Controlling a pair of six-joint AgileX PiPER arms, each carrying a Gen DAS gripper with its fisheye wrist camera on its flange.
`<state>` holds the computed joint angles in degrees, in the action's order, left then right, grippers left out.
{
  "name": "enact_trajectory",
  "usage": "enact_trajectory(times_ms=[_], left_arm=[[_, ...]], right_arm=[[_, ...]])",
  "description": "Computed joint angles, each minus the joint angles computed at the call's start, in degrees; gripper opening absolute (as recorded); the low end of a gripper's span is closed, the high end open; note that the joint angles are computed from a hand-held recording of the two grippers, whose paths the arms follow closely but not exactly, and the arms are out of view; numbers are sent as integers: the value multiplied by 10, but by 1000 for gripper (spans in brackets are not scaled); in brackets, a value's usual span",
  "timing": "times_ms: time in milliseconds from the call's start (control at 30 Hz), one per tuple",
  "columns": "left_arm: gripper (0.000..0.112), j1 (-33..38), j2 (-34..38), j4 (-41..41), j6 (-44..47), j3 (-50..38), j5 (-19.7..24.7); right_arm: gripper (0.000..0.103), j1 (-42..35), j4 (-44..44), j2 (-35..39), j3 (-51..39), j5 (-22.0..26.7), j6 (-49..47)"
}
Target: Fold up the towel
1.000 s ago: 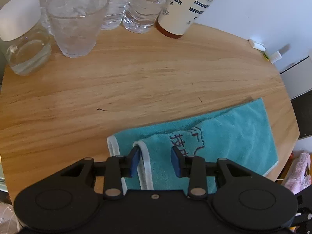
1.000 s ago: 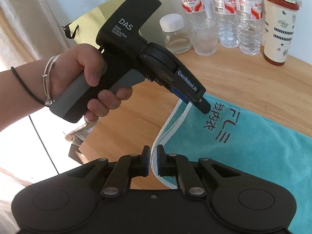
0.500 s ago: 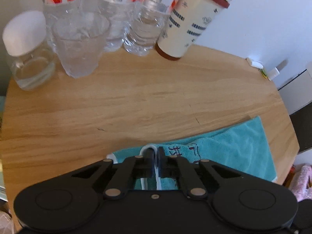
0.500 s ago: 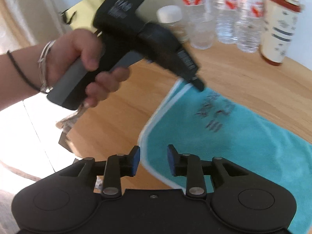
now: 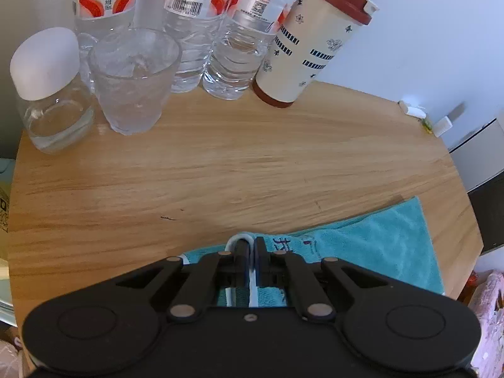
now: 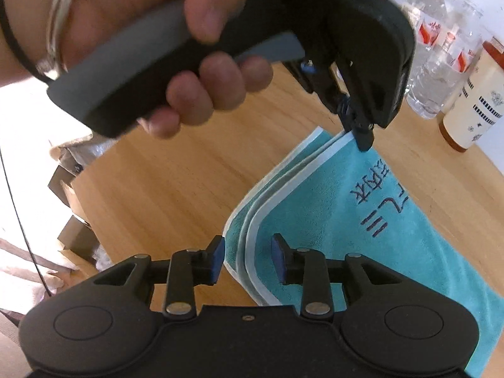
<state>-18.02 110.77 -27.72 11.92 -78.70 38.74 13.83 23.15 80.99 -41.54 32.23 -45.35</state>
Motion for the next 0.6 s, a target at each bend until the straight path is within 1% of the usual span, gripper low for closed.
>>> enact_trajectory(times_ms=[33, 67, 100, 167, 200, 300, 400, 500, 600], left_arm=[[3, 0, 1, 4, -4, -3, 1], [3, 1, 3, 2, -1, -5, 4], [3, 1, 3, 2, -1, -6, 5], [3, 2, 4, 0, 1, -6, 5], [3, 2, 4, 1, 1, -5, 5], [3, -1, 4, 16, -6, -3, -5], [3, -2, -8, 7, 5, 12, -27], [3, 1, -25, -4, 16, 21, -41], [3, 6, -35, -9, 25, 27, -48]], right_arm=[[36, -2, 3, 4, -5, 10, 3], [26, -8, 20, 10, -7, 18, -9], [15, -7, 14, 14, -9, 16, 1], [15, -3, 0, 24, -14, 15, 15], [11, -7, 7, 27, -17, 20, 8], [7, -18, 20, 34, -26, 32, -1], [5, -44, 60, 38, -36, 61, -37], [5, -65, 100, 22, -38, 80, -76], [5, -68, 109, 7, -46, 90, -90]])
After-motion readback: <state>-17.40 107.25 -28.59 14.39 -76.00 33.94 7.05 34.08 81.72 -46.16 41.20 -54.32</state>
